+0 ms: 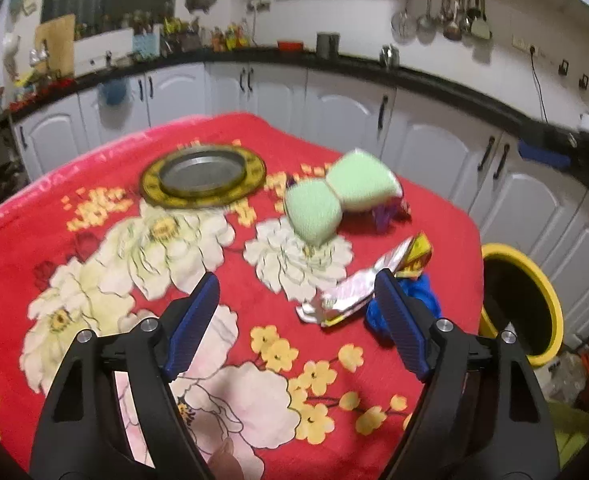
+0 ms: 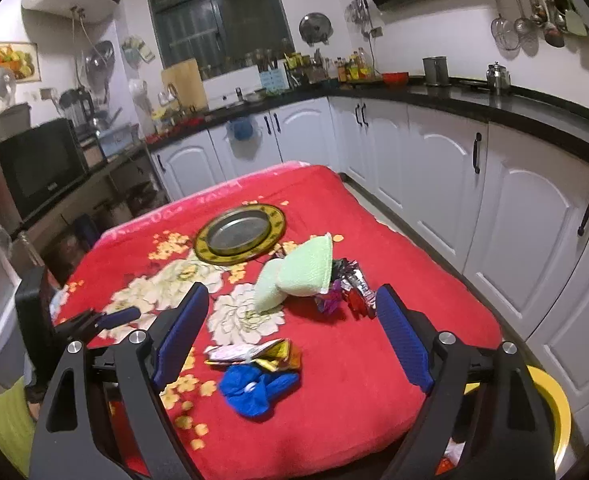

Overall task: Collect trash
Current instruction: 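Move both tools back over the table toward the green sponges and wrappers, then grasp the green sponge with the right tool while the left tool approaches the wrapper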

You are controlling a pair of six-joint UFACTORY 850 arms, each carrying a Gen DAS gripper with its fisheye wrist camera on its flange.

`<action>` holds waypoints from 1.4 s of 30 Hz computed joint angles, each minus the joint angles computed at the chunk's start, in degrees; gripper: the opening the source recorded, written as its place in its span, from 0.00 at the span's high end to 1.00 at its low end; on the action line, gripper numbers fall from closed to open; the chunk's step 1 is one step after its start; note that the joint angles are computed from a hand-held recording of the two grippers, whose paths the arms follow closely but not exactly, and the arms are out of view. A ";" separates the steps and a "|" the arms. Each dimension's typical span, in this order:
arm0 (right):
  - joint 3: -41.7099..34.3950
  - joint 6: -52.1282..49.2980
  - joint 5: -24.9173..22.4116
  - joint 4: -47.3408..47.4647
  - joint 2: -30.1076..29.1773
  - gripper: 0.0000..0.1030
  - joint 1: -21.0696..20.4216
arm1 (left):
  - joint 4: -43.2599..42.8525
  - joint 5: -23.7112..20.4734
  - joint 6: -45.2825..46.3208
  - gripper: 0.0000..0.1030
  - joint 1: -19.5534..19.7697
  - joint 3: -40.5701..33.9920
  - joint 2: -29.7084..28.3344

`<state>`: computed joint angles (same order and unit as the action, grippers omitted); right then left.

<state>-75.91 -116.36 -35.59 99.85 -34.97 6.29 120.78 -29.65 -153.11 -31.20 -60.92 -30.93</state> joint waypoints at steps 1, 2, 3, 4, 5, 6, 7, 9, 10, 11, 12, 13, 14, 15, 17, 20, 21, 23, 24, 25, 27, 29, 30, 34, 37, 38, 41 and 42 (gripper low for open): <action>-1.03 0.32 0.68 -0.47 -0.79 0.20 0.38 | -0.22 1.30 1.14 0.33 0.31 -0.54 -0.59; -2.23 0.92 1.61 -0.85 -1.74 0.20 0.80 | -0.17 2.16 1.67 0.35 0.52 -0.94 -1.05; -3.49 2.30 2.06 -1.87 -2.68 0.20 1.06 | 0.66 3.43 1.54 0.36 0.84 -1.39 -1.63; -4.98 4.08 2.50 -3.17 -3.77 0.20 1.28 | 1.00 4.46 1.77 0.39 1.07 -1.80 -2.08; -6.65 6.24 3.02 -4.71 -5.00 0.20 1.46 | 0.09 5.29 3.32 0.42 1.21 -2.50 -2.73; -8.30 8.75 3.58 -6.65 -6.12 0.20 1.73 | -0.44 5.88 4.32 0.45 1.28 -3.05 -3.22; -9.91 11.00 4.05 -8.68 -7.20 0.20 2.02 | -0.17 7.14 5.03 0.45 1.52 -3.74 -3.82; -13.09 14.71 5.57 -12.38 -9.44 0.20 2.66 | 0.79 8.59 5.75 0.45 1.83 -4.62 -4.64; -14.62 16.61 6.09 -14.57 -10.48 0.20 2.97 | 1.42 9.10 5.83 0.45 1.97 -4.91 -4.92; -16.50 18.74 6.80 -16.96 -11.78 0.20 3.43 | 1.55 9.87 6.40 0.45 2.18 -5.34 -5.31; -18.16 20.94 7.39 -19.26 -12.92 0.20 3.80 | 1.03 10.43 7.23 0.45 2.36 -5.78 -5.65; -20.25 24.01 7.49 -22.45 -14.35 0.20 4.12 | 1.71 11.44 6.96 0.45 2.73 -6.18 -6.02; -21.87 26.49 7.65 -24.92 -15.46 0.20 4.41 | 2.65 12.20 6.41 0.45 3.01 -6.50 -6.33; -23.76 29.47 8.01 -28.04 -16.69 0.20 4.79 | 2.55 12.47 6.87 0.45 3.09 -6.78 -6.60; -27.89 35.32 8.27 -34.20 -19.42 0.20 5.59 | 2.36 13.35 8.23 0.45 3.42 -7.49 -7.28; -33.45 42.24 7.93 -41.96 -23.03 0.20 6.72 | 2.21 14.42 9.45 0.45 3.93 -8.55 -8.24; -35.97 45.04 6.98 -44.98 -24.61 0.20 7.07 | 3.76 14.86 8.37 0.45 4.17 -8.71 -8.39; -39.95 49.69 5.58 -49.29 -27.04 0.21 7.49 | 5.96 14.94 7.58 0.45 4.28 -9.11 -8.76; -41.73 51.74 4.85 -51.03 -28.11 0.22 7.68 | 6.83 15.22 7.20 0.45 4.40 -9.42 -8.98; -44.25 54.19 3.51 -52.97 -29.59 0.23 7.83 | 8.89 15.51 5.72 0.45 4.50 -9.70 -9.22; -48.57 58.72 1.23 -56.15 -32.18 0.27 8.08 | 12.52 15.93 3.09 0.45 4.72 -10.19 -9.65; -51.66 61.46 -0.70 -57.98 -33.99 0.43 8.22 | 19.15 16.28 -2.65 0.45 5.02 -10.49 -10.02; -53.11 62.32 -2.08 -58.43 -34.78 0.51 8.21 | 21.77 16.34 -4.82 0.45 5.16 -10.69 -10.20; -49.92 57.50 -1.86 -53.33 -32.65 0.63 7.95 | 34.46 16.15 -17.15 0.57 5.85 -10.68 -10.33; -44.47 50.39 -0.45 -48.08 -29.07 0.68 8.11 | 41.86 16.20 -24.34 0.66 6.13 -10.49 -10.40; -42.48 48.06 -0.03 -46.27 -27.77 0.69 8.24 | 41.76 16.20 -24.15 0.66 6.09 -10.45 -10.39; -37.53 41.74 1.07 -41.98 -24.59 0.70 8.64 | 43.08 16.51 -25.77 0.67 6.09 -10.32 -10.28; -36.55 40.35 0.94 -41.20 -23.91 0.70 8.78 | 43.87 16.53 -26.83 0.68 6.15 -10.23 -10.26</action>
